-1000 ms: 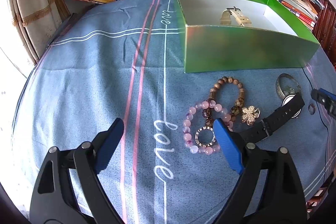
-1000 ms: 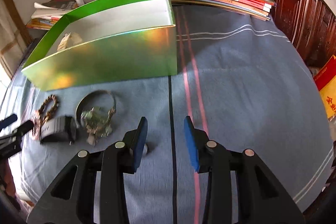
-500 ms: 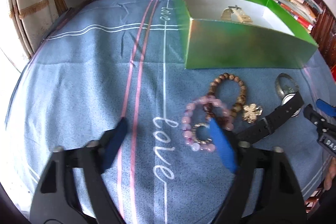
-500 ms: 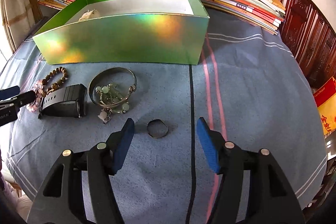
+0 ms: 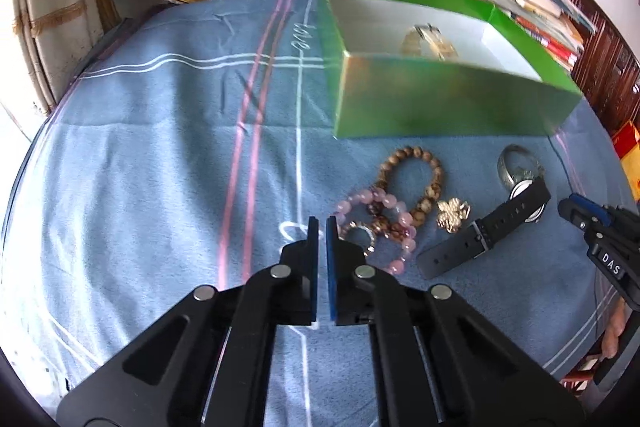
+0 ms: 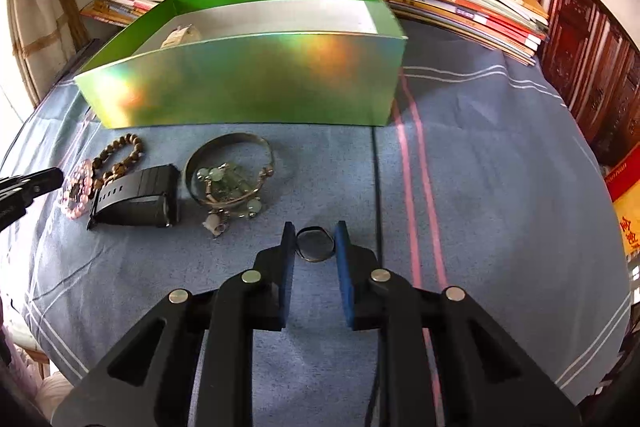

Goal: Organize jewelry
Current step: 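Grasp the small dark ring with the right tool while the left tool grasps the silver ring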

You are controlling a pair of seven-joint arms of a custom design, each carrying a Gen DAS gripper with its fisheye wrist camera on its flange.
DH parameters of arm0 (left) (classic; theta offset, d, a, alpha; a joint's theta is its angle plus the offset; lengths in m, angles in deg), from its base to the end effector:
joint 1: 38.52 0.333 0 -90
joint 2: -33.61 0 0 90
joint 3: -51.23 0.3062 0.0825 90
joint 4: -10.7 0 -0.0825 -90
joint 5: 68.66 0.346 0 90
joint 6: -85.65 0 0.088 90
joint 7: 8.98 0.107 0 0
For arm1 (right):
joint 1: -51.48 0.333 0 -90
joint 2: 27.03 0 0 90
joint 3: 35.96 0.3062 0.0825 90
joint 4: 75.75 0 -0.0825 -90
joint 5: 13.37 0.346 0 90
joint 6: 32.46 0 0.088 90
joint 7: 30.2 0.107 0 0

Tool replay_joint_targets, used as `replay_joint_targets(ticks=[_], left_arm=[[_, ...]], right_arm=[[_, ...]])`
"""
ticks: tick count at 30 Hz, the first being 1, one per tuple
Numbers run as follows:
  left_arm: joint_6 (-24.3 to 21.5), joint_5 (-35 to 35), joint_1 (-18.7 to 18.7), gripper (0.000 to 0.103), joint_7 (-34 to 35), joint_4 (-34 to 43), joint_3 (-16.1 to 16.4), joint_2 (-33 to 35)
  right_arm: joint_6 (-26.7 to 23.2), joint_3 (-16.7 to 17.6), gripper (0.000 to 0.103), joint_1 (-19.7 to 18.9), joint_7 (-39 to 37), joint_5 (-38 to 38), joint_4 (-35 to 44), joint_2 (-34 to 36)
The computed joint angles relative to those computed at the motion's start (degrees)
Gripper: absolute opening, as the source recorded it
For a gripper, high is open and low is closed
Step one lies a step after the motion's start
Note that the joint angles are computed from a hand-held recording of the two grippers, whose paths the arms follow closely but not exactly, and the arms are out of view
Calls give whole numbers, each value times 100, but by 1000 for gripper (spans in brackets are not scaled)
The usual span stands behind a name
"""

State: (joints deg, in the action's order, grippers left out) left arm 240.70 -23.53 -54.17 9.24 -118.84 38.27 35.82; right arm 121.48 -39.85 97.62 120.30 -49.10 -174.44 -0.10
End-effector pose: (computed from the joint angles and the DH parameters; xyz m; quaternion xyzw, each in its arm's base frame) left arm 0.4482 -0.2717 0.3966 -0.7088 0.6416 -0.2078 0.2071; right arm 0.4762 0.4663 0.3769 -0.7337 0.6032 -0.1846 0.2525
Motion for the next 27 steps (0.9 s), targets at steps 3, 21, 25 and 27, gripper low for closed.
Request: replay_joint_targets(ticks=[3, 21, 25, 27], left_arm=[[23, 36, 32, 4, -68, -97, 10, -161], [382, 29, -161, 15, 397, 62, 26, 268], [464, 193, -168, 17, 264, 59, 71, 283], [493, 122, -158, 17, 296, 43, 66, 271]], right_arm=[[28, -55, 20, 43, 141, -103, -81, -80], [70, -9, 21, 14, 37, -8, -90, -30], [44, -27, 21, 40, 70, -56, -77, -26], [35, -22, 21, 42, 84, -68, -76, -28]])
